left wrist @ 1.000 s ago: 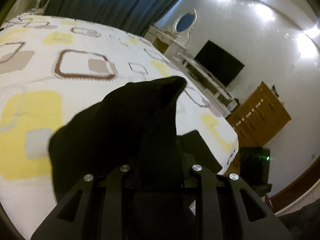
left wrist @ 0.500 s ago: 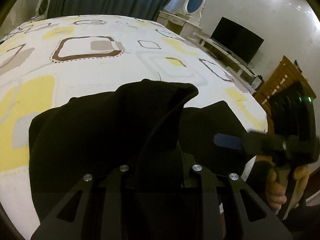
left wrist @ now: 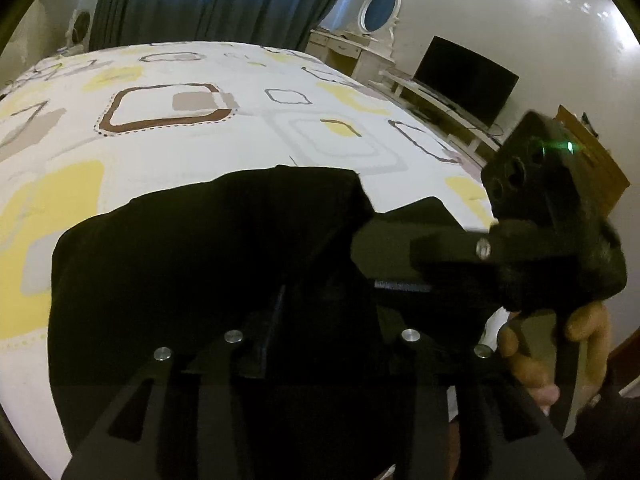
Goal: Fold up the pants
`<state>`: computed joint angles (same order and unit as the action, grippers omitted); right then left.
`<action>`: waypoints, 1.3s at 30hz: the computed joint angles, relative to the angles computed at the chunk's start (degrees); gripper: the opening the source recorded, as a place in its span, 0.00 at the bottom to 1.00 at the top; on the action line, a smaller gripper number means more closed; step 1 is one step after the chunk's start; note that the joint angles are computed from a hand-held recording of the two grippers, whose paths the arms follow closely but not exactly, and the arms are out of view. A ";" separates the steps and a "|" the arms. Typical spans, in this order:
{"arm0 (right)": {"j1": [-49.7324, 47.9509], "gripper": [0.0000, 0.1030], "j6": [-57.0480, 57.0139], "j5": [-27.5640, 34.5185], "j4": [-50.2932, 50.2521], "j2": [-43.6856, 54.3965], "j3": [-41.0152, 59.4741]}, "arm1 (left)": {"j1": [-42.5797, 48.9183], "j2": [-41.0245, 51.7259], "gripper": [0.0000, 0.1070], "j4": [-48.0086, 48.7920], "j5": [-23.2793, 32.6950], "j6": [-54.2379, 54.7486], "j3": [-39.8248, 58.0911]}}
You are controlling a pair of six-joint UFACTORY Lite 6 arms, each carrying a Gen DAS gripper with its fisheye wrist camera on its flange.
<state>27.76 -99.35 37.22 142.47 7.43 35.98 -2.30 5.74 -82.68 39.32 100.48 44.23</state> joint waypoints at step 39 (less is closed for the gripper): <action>-2.47 0.08 3.22 -4.02 -6.57 5.20 5.67 | 12.35 -16.20 0.68 2.79 7.84 6.01 -12.71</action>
<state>25.29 -96.13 33.19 135.90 12.63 41.65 10.05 -10.46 -79.89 47.16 106.49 31.52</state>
